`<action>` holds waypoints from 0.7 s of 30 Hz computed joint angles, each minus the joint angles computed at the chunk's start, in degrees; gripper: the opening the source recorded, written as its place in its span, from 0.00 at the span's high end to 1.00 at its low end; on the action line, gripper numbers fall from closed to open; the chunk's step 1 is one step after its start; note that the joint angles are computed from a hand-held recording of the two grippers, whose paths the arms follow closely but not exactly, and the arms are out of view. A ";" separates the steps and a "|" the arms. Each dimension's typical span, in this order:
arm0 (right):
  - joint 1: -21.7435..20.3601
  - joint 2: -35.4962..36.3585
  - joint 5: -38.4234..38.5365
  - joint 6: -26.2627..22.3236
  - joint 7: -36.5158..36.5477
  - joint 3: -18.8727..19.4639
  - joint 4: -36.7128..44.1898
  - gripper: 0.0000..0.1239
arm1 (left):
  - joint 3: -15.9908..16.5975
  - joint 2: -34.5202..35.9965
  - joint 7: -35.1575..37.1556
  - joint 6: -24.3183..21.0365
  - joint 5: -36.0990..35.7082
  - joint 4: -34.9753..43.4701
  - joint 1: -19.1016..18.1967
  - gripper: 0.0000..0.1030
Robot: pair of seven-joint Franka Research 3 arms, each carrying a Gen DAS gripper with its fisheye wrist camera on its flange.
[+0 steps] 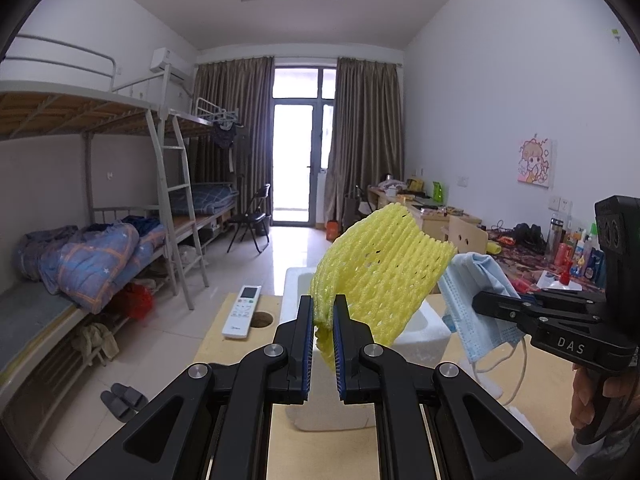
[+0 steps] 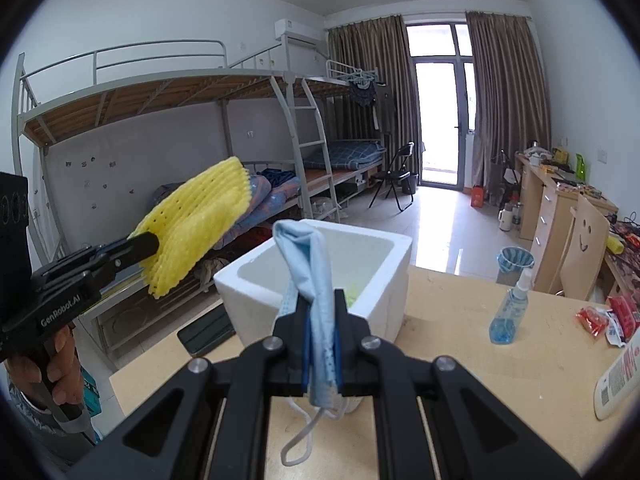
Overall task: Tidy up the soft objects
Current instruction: 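Lower the yellow net into the foam box and open the left tool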
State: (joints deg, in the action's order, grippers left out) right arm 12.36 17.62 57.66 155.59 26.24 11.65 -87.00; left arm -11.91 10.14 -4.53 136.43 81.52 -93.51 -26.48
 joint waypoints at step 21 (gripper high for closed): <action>1.44 11.14 -15.94 -3.19 12.88 0.32 17.02 0.91 | 4.06 8.13 11.22 1.17 -10.05 11.35 -0.50 0.91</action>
State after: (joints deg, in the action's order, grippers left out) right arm 13.79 28.75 41.73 152.40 39.12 11.97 -69.98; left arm -7.86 18.27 6.69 137.60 71.47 -82.16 -26.98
